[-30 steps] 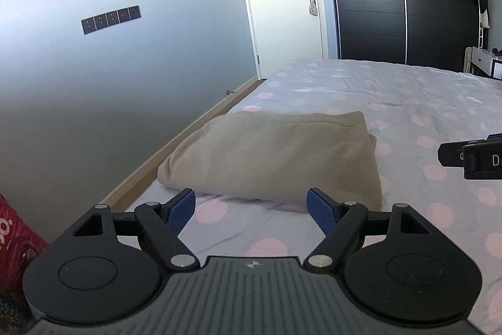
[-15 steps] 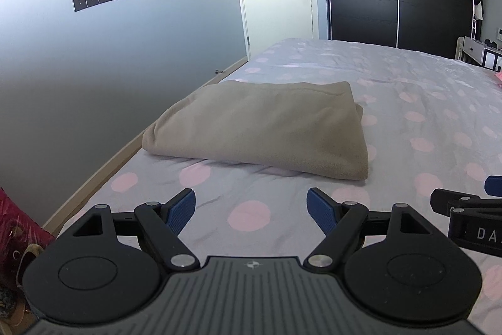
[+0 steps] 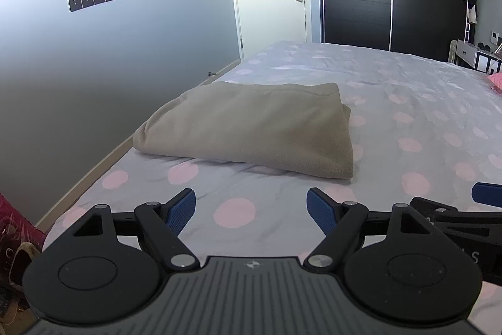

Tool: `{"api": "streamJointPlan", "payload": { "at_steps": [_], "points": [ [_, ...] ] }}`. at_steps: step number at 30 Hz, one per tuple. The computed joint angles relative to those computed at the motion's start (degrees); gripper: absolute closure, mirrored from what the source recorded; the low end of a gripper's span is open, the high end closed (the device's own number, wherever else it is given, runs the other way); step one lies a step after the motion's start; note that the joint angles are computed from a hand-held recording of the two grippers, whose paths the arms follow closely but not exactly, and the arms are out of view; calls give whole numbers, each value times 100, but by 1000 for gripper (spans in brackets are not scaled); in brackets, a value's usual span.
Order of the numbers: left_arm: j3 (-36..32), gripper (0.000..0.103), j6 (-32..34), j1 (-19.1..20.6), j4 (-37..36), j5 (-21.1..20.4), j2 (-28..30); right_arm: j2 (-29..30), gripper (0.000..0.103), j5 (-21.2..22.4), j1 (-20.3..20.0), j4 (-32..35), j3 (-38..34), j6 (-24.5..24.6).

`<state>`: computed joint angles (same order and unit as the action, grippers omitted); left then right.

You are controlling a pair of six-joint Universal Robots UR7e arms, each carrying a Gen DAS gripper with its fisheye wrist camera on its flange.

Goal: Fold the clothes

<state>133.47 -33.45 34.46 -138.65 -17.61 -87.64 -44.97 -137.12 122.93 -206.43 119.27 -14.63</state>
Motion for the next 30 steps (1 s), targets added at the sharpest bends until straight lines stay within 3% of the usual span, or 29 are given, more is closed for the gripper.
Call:
{"api": "streamJointPlan", "payload": {
  "at_steps": [17, 30],
  "points": [
    [-38, 26, -422, -164, 451, 24, 107, 155, 22, -459, 184, -467, -12, -344],
    [-19, 31, -695, -210, 737, 72, -1, 163, 22, -488, 256, -498, -17, -458]
  ]
}}
